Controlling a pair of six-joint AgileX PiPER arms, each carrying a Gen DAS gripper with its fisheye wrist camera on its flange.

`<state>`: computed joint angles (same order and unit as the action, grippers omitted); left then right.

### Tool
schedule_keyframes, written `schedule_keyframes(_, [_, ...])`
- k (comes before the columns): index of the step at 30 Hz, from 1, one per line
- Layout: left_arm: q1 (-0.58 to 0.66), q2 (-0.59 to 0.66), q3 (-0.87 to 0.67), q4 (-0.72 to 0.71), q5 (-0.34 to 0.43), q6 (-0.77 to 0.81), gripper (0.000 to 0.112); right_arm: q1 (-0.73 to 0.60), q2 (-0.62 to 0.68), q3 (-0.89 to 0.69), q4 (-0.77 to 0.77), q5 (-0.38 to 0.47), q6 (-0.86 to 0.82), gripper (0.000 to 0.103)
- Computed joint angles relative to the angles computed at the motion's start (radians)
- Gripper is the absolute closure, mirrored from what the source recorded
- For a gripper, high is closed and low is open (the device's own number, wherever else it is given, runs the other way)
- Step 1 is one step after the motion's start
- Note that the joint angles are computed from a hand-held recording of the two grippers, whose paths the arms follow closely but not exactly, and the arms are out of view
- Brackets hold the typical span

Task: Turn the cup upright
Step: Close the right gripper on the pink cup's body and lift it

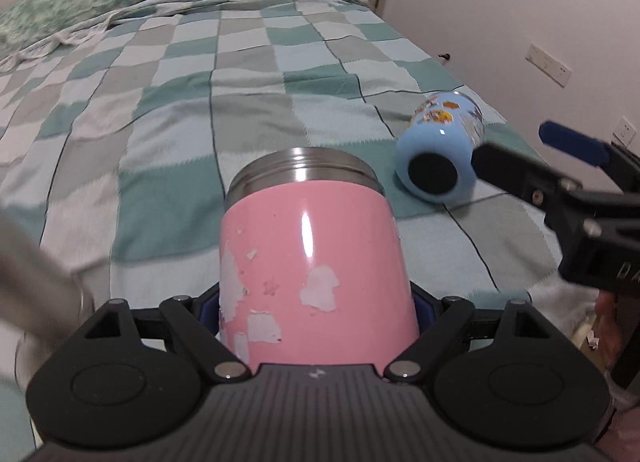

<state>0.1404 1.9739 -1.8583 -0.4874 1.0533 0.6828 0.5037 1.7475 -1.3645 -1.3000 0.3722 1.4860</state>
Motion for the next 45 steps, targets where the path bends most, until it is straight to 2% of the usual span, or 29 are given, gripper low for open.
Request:
schedule_keyframes(11, [0.035,-0.193,0.356,-0.051,-0.133,-0.004,0.025,0.122,-0.126,0.200,0.003,0.095,0.073,0.000])
schedule_keyframes(22, [0.022,-0.255,0.459,-0.044,-0.199,-0.023,0.024,0.178,-0.176,0.260,0.054,0.168,0.062,0.000])
schedule_keyframes(25, [0.030,-0.255,0.458,-0.054,-0.184,-0.005,0.022,0.188,-0.188,0.260,0.070,0.189,0.042,0.000])
schedule_keyframes(26, [0.038,-0.257,0.459,-0.068,-0.176,0.013,0.019,0.194,-0.195,0.262,0.073,0.198,0.039,0.000])
schedule_keyframes(27, [0.047,-0.262,0.463,-0.080,-0.173,0.030,0.009,0.199,-0.197,0.260,0.076,0.207,0.036,0.000])
schedule_keyframes(29, [0.061,-0.280,0.479,-0.097,-0.181,0.060,0.009,0.209,-0.204,0.259,0.078,0.227,0.036,0.000])
schedule_keyframes(36, [0.153,-0.303,0.468,-0.175,-0.122,0.190,0.009,0.254,-0.219,0.231,0.088,0.286,0.030,0.000])
schedule_keyframes(41, [0.247,-0.292,0.419,-0.263,-0.023,0.298,0.009,0.290,-0.186,0.161,0.121,0.326,-0.019,0.000])
schedule_keyframes(45, [0.305,-0.274,0.386,-0.300,0.004,0.368,0.009,0.311,-0.131,0.078,0.171,0.342,-0.072,0.000])
